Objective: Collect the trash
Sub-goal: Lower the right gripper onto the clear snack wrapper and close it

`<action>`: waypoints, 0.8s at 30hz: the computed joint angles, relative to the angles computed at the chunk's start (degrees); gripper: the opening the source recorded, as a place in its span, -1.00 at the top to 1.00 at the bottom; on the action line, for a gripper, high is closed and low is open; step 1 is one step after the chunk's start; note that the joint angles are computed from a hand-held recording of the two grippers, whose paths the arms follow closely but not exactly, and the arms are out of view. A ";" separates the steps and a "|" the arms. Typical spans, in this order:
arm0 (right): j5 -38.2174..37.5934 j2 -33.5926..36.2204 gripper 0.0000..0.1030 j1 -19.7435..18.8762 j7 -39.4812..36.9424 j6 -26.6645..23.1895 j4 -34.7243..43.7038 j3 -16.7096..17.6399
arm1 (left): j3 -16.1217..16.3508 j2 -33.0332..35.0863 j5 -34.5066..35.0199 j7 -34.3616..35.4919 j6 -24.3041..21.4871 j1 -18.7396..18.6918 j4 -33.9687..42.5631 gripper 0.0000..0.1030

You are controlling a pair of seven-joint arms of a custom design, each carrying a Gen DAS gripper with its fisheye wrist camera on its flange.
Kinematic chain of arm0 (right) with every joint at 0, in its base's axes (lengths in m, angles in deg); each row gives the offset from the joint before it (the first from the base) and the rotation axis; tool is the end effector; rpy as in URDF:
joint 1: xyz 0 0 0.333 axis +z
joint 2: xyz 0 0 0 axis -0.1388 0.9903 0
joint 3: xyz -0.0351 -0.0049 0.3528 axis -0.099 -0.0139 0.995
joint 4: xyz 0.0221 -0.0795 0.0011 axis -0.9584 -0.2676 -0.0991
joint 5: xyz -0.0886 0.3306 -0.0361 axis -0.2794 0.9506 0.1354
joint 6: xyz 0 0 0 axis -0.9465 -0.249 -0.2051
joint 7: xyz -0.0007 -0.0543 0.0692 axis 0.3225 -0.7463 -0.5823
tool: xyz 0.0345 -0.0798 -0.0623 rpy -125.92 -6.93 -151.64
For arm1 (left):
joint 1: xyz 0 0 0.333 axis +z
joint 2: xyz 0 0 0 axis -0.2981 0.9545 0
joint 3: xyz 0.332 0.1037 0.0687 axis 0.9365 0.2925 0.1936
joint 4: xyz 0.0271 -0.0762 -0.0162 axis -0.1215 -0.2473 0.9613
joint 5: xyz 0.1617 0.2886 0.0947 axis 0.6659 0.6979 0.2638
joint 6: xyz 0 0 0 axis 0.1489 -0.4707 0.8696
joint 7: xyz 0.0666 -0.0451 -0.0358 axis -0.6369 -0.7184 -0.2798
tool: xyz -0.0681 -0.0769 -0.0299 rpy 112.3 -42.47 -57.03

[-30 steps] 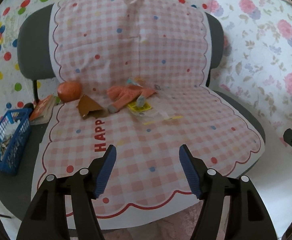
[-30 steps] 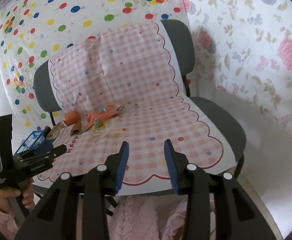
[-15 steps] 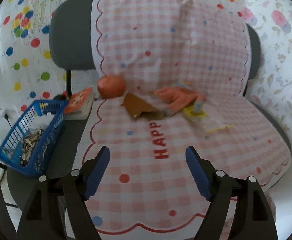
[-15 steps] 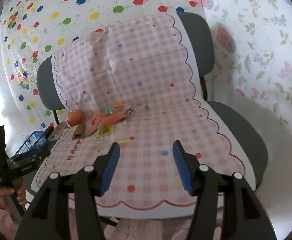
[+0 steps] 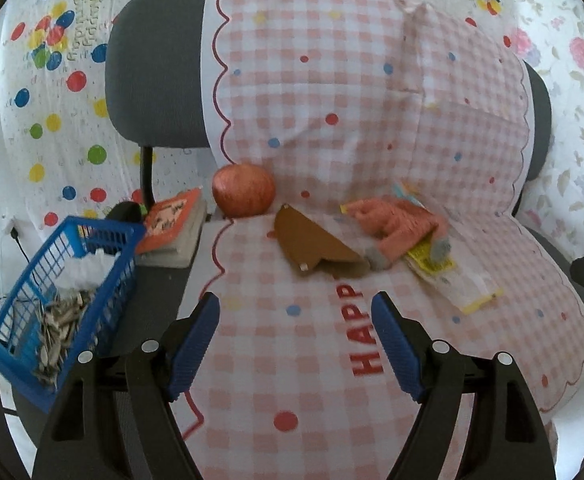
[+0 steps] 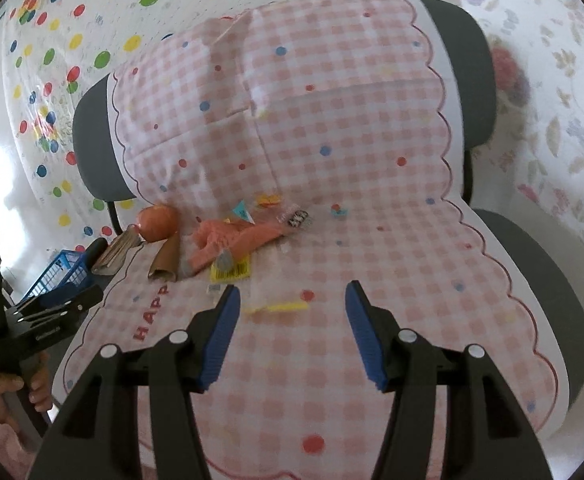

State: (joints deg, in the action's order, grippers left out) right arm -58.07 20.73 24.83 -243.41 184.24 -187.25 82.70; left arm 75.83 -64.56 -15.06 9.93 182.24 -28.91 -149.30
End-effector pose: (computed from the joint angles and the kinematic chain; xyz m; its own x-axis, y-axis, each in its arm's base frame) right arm 0.5048 0.3675 0.4988 -0.0556 -0.9828 -0.1760 -0.6221 0.1719 -0.7638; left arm 0.5796 -0.1544 0.4751 -0.1994 -0.9770 0.0761 -0.6508 0.0740 -0.7556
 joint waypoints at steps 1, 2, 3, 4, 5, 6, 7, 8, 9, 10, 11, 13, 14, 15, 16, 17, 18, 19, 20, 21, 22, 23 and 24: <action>1.64 1.18 -0.06 -0.44 -2.17 -0.22 1.61 0.33 | -1.05 0.45 -0.27 0.38 -0.34 1.03 0.96 -0.52; 3.26 2.44 -0.06 -0.72 -4.63 -0.42 3.33 0.46 | -1.25 0.81 -0.28 0.55 -0.56 1.23 1.66 -0.52; 4.19 3.20 -0.06 -0.62 -6.10 -0.46 4.32 0.24 | -0.95 1.26 -0.17 0.56 -0.88 1.04 2.55 -0.52; 6.40 4.82 -0.06 -0.89 -9.63 -1.15 6.50 0.34 | 0.08 1.86 0.11 0.18 -1.18 0.14 3.72 -0.52; 8.37 6.07 -0.06 -0.93 -12.31 -1.74 8.12 0.17 | -0.16 2.36 0.10 0.23 -1.38 0.32 4.66 -0.52; 11.22 7.99 -0.06 -1.58 -16.28 -2.11 10.45 0.37 | -0.52 3.02 0.03 0.29 -1.46 0.59 5.73 -0.52; 13.08 9.29 -0.06 -1.86 -19.03 -2.30 11.91 0.33 | 0.05 4.00 0.16 0.00 -1.71 0.00 7.29 -0.52; 15.16 10.62 -0.06 -2.29 -22.06 -2.54 13.38 0.48 | 0.21 4.78 0.22 -0.14 -2.17 -0.23 8.53 -0.52; 17.31 12.10 -0.06 -2.86 -25.17 -2.77 15.02 0.70 | -0.40 5.96 0.02 -0.10 -2.92 0.11 10.35 -0.52; 19.26 13.84 -0.06 -3.32 -28.34 -3.56 17.06 0.82 | -0.94 6.71 -0.14 -0.04 -3.20 0.46 11.36 -0.52; 20.72 15.26 -0.06 -3.31 -30.68 -4.83 18.89 0.62 | -1.30 7.67 -0.25 -0.02 -3.68 0.61 12.71 -0.52; 24.20 18.00 -0.06 -3.93 -35.47 -6.38 22.20 0.65 | -2.49 9.88 -0.58 0.31 -5.19 1.19 15.93 -0.52; 25.86 19.15 -0.06 -4.17 -37.45 -7.03 23.70 0.63 | -3.18 11.04 -0.73 0.63 -5.98 1.50 17.62 -0.52; 27.99 20.80 -0.06 -4.68 -40.38 -8.30 26.03 1.01 | -3.23 11.81 -0.71 0.70 -6.50 1.36 18.69 -0.52; 29.82 21.97 -0.06 -4.97 -42.73 -9.28 27.74 1.25 | -3.41 13.14 -0.66 0.94 -7.68 1.24 20.78 -0.52; 31.64 23.25 -0.06 -5.25 -45.19 -10.49 29.72 1.52 | -3.46 14.12 -0.59 1.10 -8.71 1.10 22.41 -0.52; 33.24 24.97 -0.06 -5.31 -47.88 -12.37 32.54 1.64 | -3.66 15.36 -0.51 1.40 -9.98 1.02 24.48 -0.52; 34.30 26.69 -0.06 -4.99 -50.31 -14.39 35.47 1.37 | -4.00 16.02 -0.56 1.69 -10.55 1.16 25.54 -0.52; 34.93 28.06 -0.06 -4.46 -52.05 -15.91 37.87 0.74 | -4.26 16.67 -0.60 1.96 -11.16 1.23 26.64 -0.52; 35.56 29.33 -0.06 -3.99 -53.74 -17.12 40.08 0.16 | -4.59 17.23 -0.68 2.30 -11.63 1.38 27.54 -0.52; 36.10 30.86 -0.06 -3.52 -55.74 -18.42 42.74 -0.44 | -5.22 17.98 -0.84 2.90 -12.16 1.68 28.69 -0.52; 36.52 31.89 -0.06 -2.98 -57.08 -19.32 44.56 -1.22 | -5.18 18.18 -0.91 2.96 -12.25 1.56 28.93 -0.52; 36.76 33.19 -0.06 -2.33 -58.52 -20.57 46.88 -2.18 | -5.02 18.43 -0.95 2.91 -12.42 1.33 29.26 -0.52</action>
State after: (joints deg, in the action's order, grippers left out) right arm -21.30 53.93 22.50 -301.93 163.68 -140.37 80.53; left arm 70.81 -46.13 -16.00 12.85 169.82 -27.57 -120.04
